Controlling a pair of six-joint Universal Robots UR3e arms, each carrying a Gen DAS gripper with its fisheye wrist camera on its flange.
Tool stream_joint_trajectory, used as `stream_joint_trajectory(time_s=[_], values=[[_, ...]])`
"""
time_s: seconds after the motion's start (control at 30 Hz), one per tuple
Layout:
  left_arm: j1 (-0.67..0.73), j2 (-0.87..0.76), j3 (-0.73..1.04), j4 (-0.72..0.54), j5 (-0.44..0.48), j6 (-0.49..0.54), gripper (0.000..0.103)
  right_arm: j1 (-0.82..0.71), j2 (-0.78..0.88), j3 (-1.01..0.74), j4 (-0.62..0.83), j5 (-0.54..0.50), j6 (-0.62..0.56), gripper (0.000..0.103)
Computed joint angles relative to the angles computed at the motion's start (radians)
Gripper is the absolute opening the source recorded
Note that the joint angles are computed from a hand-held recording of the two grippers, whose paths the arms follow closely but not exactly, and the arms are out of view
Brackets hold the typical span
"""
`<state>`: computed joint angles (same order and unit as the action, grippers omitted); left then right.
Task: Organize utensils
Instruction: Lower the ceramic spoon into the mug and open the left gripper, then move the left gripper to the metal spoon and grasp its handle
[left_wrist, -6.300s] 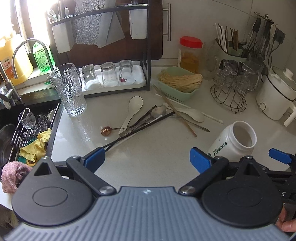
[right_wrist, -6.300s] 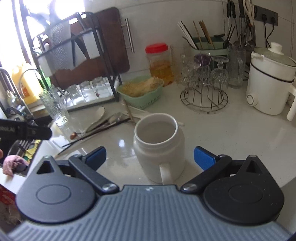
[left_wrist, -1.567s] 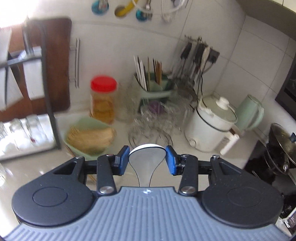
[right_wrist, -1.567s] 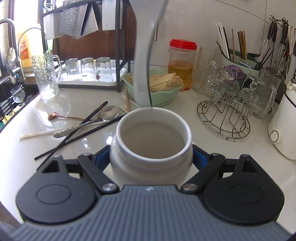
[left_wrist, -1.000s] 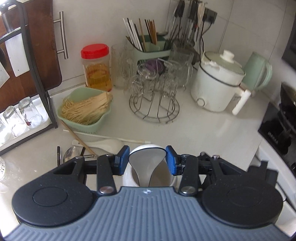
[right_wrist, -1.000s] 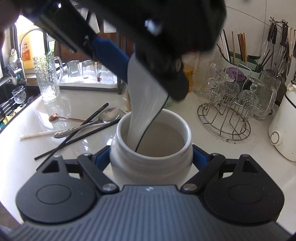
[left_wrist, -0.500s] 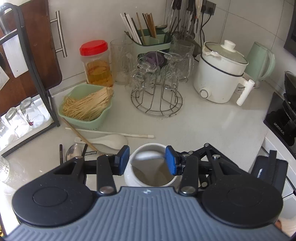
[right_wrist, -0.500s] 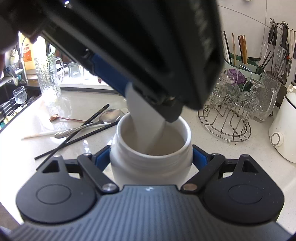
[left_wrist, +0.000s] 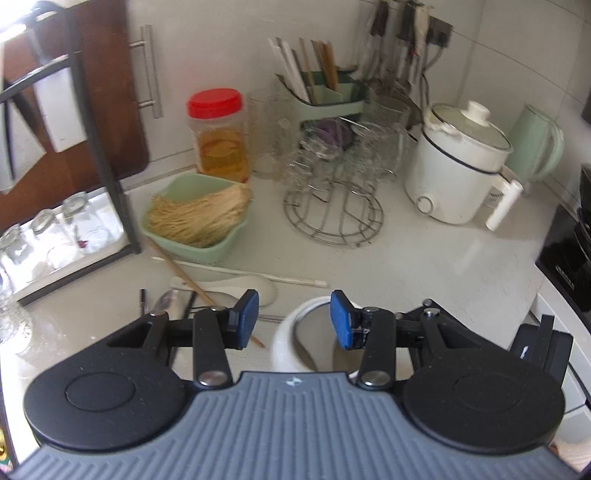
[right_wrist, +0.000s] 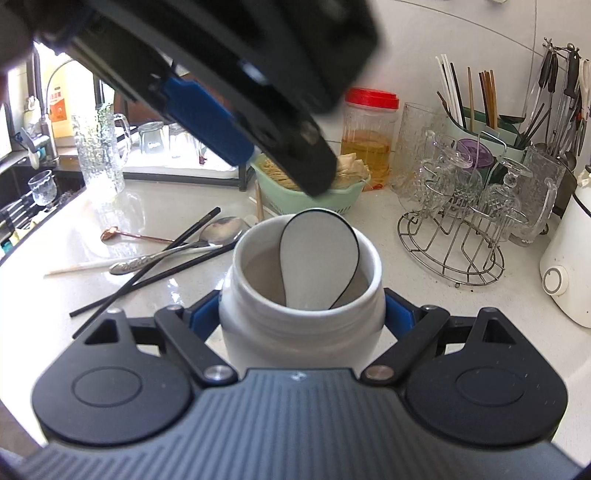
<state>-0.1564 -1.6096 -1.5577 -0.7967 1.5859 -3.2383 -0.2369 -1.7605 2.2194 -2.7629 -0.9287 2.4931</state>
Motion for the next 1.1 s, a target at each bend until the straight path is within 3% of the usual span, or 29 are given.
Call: stream_joint_trajectory(time_s=[0.43,0.73,1.1], values=[[0.153,0.221,-0.084,-0.073,0.003,0.014,0.049,0.025,0.005,-0.026,0.022,-0.036,0.025,0.091],[0.294,0.418,-0.265,-0.137,-0.063,0.014,0.049,0.023,-0.044,-0.028,0.101,-0.046,0.003,0.091],[0.469,0.642,-0.491,-0.238,-0.148,0.084,0.049,0.010,-0.141,-0.009,0.216,-0.052,-0.036,0.091]])
